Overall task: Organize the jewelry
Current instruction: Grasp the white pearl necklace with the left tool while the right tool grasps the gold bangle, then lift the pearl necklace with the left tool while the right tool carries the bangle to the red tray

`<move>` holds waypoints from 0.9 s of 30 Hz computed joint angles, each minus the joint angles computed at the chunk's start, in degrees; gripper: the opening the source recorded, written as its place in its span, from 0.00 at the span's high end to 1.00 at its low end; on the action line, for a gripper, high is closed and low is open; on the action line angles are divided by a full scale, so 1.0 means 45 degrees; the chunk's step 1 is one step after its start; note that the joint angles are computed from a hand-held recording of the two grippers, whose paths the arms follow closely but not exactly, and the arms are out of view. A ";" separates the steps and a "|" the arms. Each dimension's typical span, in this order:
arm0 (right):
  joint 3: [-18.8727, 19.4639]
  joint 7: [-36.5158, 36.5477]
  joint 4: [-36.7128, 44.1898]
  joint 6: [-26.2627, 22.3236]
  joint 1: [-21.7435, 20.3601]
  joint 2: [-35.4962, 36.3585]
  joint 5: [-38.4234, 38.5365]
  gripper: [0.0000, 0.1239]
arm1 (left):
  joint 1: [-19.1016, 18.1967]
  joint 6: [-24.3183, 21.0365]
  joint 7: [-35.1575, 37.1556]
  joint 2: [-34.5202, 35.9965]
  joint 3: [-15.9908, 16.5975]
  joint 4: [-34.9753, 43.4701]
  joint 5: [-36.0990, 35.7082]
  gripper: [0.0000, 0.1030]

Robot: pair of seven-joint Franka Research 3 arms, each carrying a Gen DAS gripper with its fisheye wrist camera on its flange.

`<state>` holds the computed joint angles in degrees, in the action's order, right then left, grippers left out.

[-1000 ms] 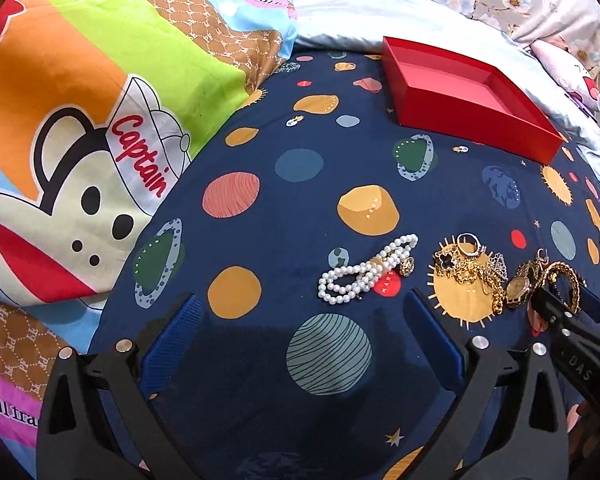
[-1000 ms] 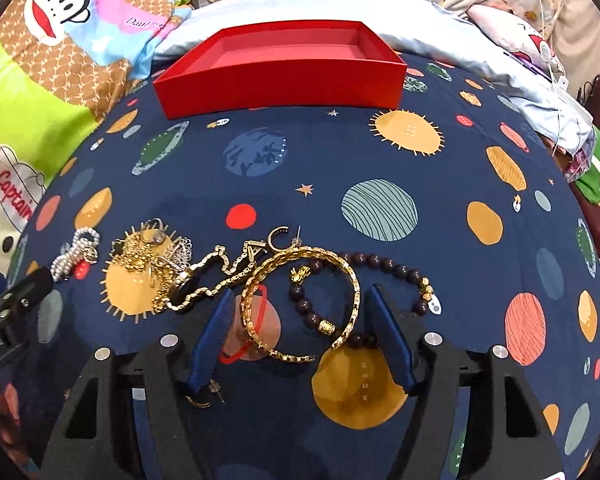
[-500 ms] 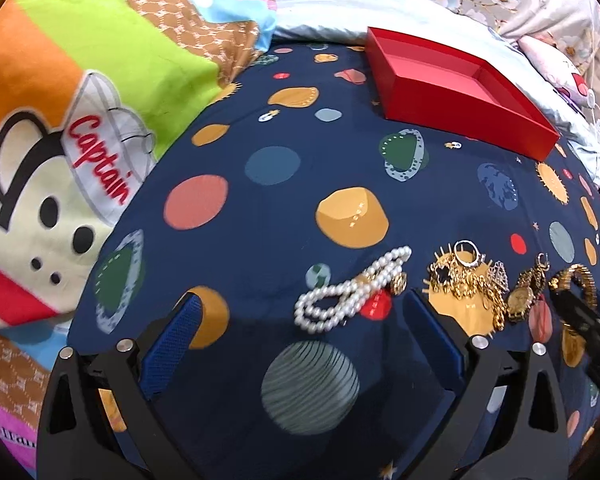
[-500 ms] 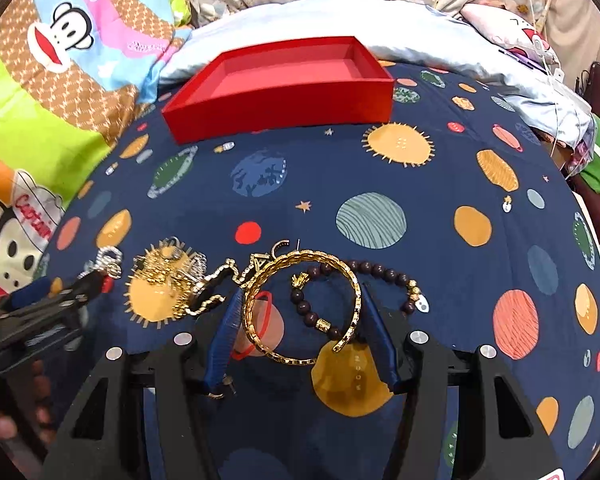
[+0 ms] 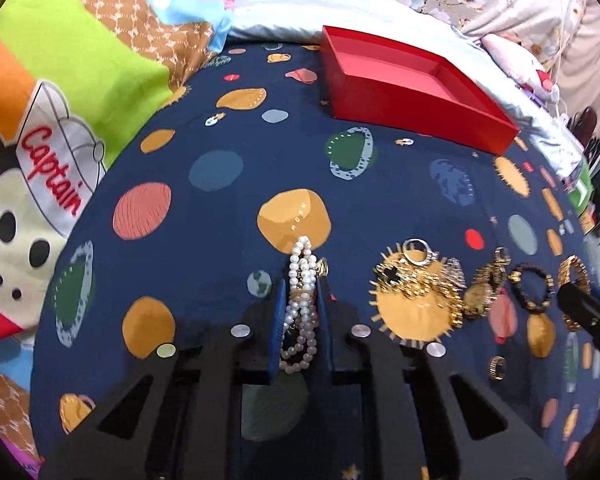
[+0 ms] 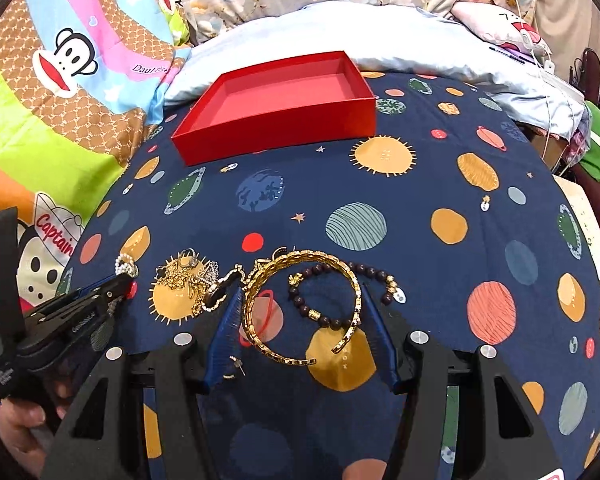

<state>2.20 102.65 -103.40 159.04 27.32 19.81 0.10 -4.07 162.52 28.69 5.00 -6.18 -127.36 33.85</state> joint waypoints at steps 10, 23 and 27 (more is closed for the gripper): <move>0.0286 -0.0785 -0.0383 0.0521 -0.0424 -0.0806 0.0536 0.54 | 0.0151 0.0384 0.0782 -0.1272 -0.0309 -0.0163 -0.0450 1.00; 0.0315 -0.1188 0.0042 0.0667 -0.0483 -0.0541 0.0977 0.54 | 0.0289 0.0009 0.1710 -0.1409 -0.0373 0.0011 -0.0806 0.39; 0.0372 -0.1316 -0.0048 0.0519 -0.0470 -0.0539 0.1121 0.54 | 0.0170 -0.0610 0.0338 -0.1020 -0.0554 -0.0122 0.1576 0.36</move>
<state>3.87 96.73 -103.62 161.37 25.21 17.38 5.15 -3.30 159.78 30.22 0.41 -8.68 -127.91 40.94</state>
